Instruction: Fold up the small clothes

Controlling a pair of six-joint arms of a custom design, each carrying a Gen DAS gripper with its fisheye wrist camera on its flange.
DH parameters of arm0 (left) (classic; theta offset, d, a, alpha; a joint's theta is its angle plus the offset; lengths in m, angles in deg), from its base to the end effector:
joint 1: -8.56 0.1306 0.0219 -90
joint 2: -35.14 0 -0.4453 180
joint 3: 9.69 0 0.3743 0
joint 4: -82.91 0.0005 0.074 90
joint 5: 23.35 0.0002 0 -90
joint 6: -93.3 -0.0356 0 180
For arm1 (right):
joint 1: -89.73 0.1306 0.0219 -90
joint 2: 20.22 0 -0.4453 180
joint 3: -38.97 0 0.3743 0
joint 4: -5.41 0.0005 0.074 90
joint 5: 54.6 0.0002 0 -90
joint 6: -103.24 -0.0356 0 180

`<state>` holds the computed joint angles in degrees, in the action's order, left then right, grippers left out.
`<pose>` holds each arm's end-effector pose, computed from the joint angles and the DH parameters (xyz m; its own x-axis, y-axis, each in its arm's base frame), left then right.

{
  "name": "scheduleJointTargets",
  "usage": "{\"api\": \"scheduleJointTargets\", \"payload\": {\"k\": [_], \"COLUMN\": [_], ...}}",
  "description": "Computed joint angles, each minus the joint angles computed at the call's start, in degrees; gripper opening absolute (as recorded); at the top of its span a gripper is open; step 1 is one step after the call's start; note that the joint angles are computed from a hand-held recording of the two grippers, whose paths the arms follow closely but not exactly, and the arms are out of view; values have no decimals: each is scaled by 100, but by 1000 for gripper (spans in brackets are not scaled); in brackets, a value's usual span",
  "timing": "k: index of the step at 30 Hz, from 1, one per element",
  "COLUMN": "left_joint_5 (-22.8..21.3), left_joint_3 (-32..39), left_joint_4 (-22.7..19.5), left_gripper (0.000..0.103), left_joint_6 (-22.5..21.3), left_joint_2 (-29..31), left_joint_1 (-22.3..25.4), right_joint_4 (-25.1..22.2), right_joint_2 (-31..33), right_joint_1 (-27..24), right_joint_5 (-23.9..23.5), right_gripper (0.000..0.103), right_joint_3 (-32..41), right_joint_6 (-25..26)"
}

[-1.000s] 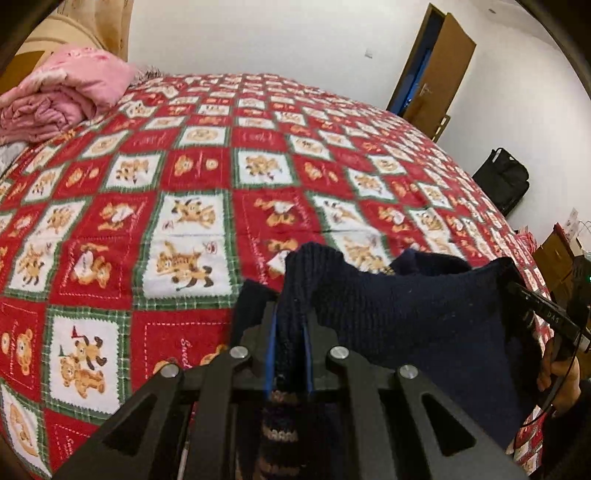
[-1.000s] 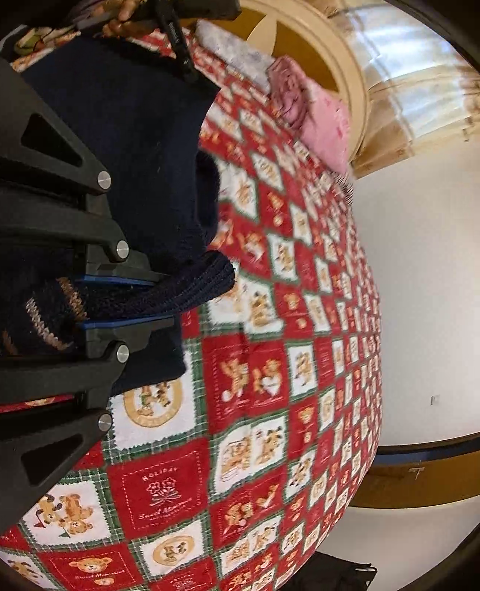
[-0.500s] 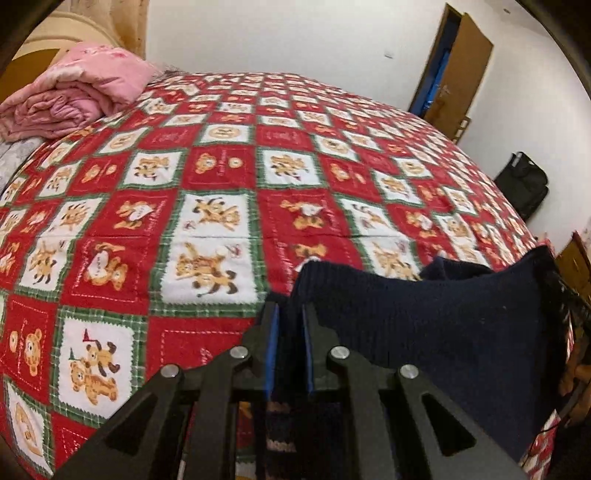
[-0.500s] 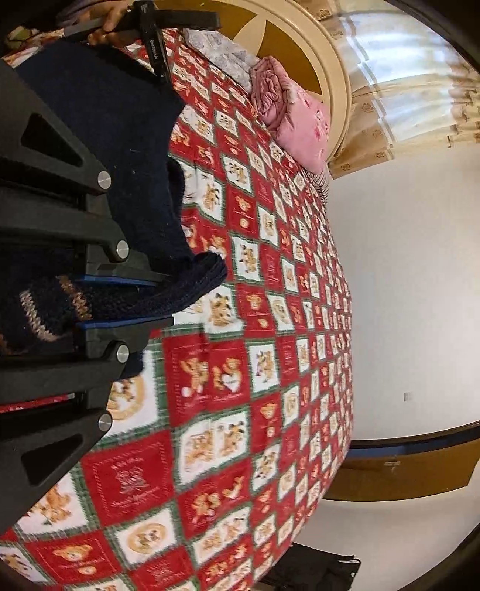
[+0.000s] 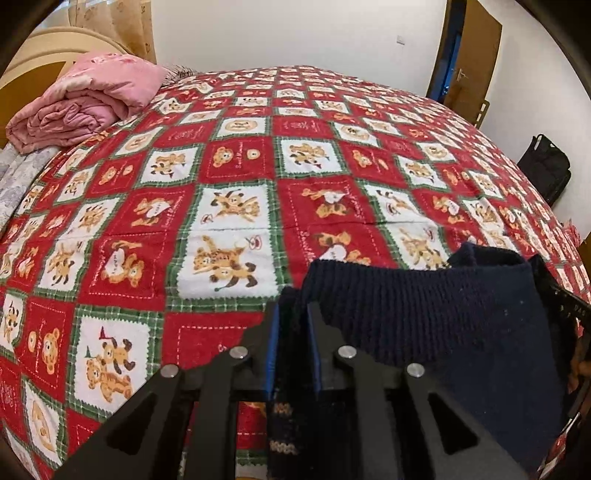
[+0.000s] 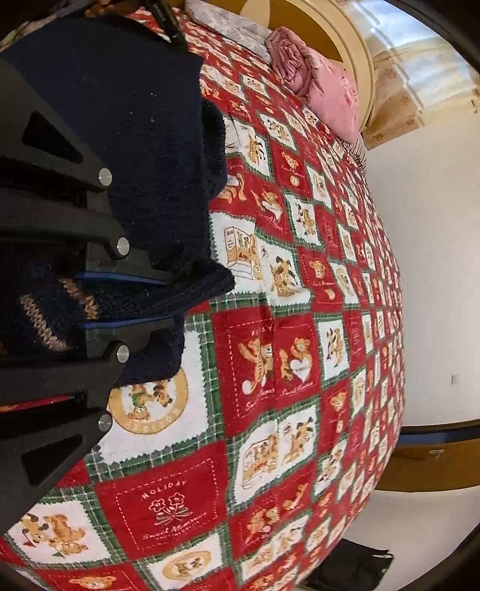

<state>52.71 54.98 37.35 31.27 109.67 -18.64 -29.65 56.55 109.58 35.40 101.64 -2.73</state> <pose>0.3002 -0.1452 0.4062 -0.7978 -0.1018 -0.5943 -0.0590 0.9941 -0.0910 0.3336 0.1199 0.3898 -0.7775 0.0118 -0.6287 -0.1307 0.9750 0.1799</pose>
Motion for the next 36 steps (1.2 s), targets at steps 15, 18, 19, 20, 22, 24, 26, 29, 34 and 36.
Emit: {"api": "scheduleJointTargets", "payload": {"k": [15,18,19,20,22,24,26,29,34,36], "left_joint_5": [-1009,-1074,-1074,-1074,-1073,-1073,-1069,-1061,-1090,-1010], "left_joint_3": [131,125,121,123,122,103,83,65,-7,-27], "left_joint_4": [-436,-434,-425,-426,-429,-404,-382,-379,-349,-319], "left_gripper": [33,33,33,34,34,35,37,41,51,53], "left_joint_6": [128,127,126,130,124,118,140,190,245,271], "left_joint_2": [267,289,292,298,304,303,293,270,210,194], "left_joint_1": [-388,-408,-402,-404,-412,-405,-396,-377,-347,-298], "right_joint_4": [-266,-502,-586,-649,-767,-944,-1034,-1243,-1623,-1800], "right_joint_2": [-1359,-1991,-2215,-2374,-2740,-3032,-3190,-3098,-2991,-3060], "right_joint_1": [162,174,166,182,140,384,946,1384,412,-99], "right_joint_5": [505,617,709,775,698,659,1004,1029,661,550], "right_gripper": [51,51,51,51,51,49,40,39,30,30], "right_joint_3": [-211,-432,-513,-570,-743,-888,-970,-1023,-1322,-1377], "right_joint_6": [-183,-239,-342,-441,-680,-865,-935,-1016,-1068,-1036]}}
